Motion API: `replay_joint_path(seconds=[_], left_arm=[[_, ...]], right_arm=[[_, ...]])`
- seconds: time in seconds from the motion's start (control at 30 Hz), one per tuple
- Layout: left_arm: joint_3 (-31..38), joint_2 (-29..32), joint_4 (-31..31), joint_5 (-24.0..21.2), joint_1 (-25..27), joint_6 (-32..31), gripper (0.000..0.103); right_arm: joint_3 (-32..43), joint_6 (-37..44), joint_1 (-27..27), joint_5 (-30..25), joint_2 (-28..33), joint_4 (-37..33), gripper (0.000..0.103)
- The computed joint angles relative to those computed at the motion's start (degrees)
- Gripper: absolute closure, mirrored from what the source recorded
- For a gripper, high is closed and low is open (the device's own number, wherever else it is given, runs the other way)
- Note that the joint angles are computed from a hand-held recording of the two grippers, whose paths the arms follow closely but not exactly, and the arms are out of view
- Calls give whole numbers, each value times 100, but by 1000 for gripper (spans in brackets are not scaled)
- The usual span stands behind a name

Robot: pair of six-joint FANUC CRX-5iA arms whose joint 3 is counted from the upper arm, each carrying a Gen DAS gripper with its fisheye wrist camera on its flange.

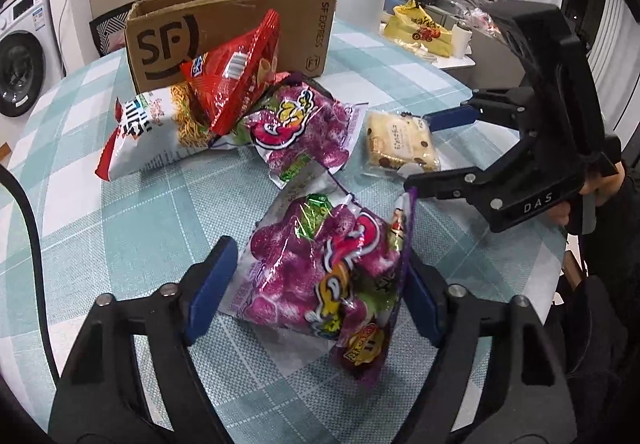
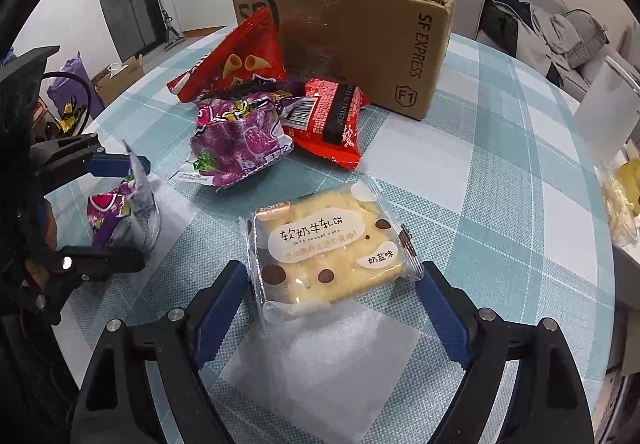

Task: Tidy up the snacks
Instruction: 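Grasp the purple grape candy bag with the left gripper while the right grasps the cream cake pack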

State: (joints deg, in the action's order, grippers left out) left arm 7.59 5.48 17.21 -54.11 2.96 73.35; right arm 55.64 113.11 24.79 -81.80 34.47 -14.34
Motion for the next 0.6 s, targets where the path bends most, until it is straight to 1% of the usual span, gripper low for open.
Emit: replay_joint_path(seconds=[0.03,0.07,0.13,0.33,0.53,0.6], left_arm=[[-63,-35,77,86,14,-97,37],[-100,-53,158,125,27,-171,45],[-83,-35,206,118,41,-166,45],[-120,-63,304,135,76,-250,49],[-198,-120,380,141,125,-261,49],[-222,-134,415,149,143,-268,49]], right_arm=[[3,19,-9,-28,-5,-5,15],[1,21,-13,-40,-9,3,15],[-26,-1,-22,-53,-25,60,13],[-83,27,-70,-14,-63,173,10],[288,209,22,-153,182,318,10],[517,259,64,-247,328,365,10]])
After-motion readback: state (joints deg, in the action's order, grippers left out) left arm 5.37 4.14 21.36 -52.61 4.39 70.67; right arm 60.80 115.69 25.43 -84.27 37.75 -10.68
